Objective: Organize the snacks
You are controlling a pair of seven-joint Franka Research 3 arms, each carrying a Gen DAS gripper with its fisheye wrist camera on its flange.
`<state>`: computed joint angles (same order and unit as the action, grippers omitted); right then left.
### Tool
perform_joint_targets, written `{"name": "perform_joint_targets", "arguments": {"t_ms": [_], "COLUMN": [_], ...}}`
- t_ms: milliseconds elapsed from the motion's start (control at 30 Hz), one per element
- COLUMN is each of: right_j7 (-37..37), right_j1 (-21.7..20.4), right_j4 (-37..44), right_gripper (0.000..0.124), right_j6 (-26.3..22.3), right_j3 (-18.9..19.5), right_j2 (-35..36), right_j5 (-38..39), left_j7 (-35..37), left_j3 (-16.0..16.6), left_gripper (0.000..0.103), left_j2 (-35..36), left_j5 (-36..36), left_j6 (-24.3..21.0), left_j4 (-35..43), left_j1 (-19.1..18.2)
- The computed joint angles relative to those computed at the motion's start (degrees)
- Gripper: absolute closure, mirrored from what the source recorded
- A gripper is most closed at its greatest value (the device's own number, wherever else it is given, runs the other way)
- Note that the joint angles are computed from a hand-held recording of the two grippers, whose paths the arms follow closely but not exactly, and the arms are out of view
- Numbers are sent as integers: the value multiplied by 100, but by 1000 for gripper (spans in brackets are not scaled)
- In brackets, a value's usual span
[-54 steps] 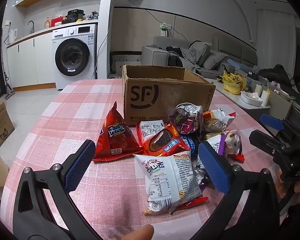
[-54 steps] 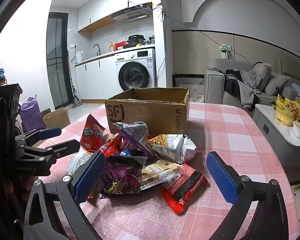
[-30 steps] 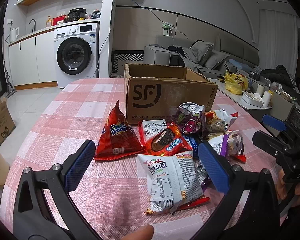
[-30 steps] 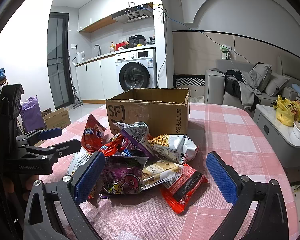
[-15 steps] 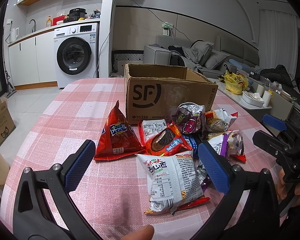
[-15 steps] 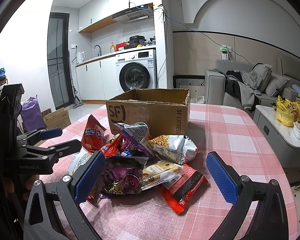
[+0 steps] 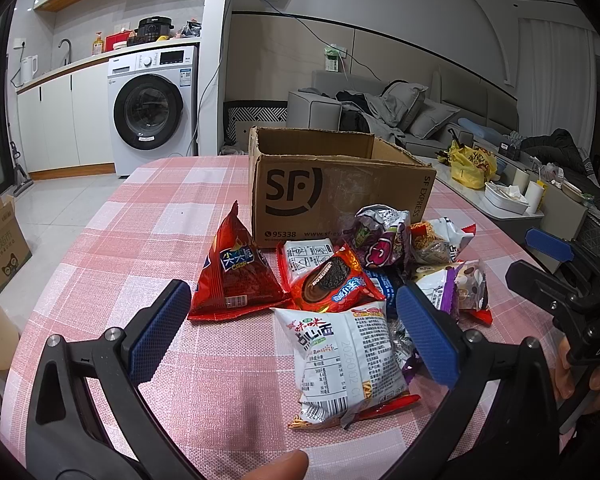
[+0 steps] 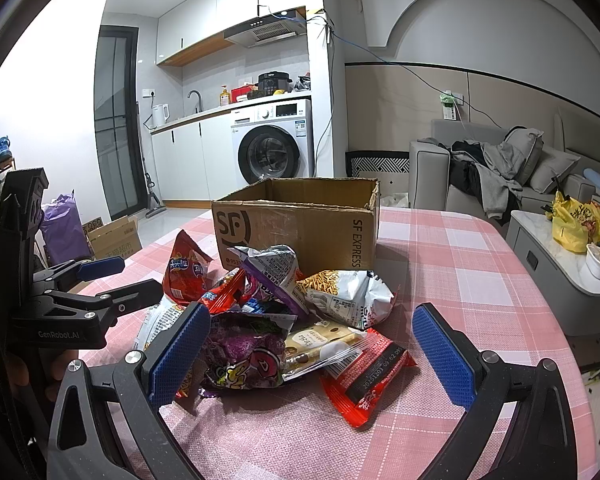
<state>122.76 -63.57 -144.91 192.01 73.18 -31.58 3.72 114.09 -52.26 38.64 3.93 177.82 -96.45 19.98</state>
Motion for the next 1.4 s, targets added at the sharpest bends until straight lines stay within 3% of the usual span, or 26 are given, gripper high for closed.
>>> {"name": "perform_joint_targets", "arguments": {"t_ms": [933,1000,1300,1400], "right_j7": [78,93,166,133], "right_j1": [-23,157,48,-14], "right_j4": [-21,-60,41,139], "right_gripper": [21,21,21,21], "right_j6": [-24,-136,-238,-548], "right_j3": [5,-153,-170,-147], "right_j2": [-64,-102,205,191], "right_j5": [-1,10,-176,-310], "left_j7": [-35,-31,97,269], "left_j3": [19,41,-110,-188], "left_gripper": [0,0,0,0], "left_j2": [-9,21,51,53], "left_j5": [25,37,-22,-164], "left_j6": [9,-1,-169,-333], "left_j4": [-2,44,48,94], "left_j1": [-13,-40,74,128]}}
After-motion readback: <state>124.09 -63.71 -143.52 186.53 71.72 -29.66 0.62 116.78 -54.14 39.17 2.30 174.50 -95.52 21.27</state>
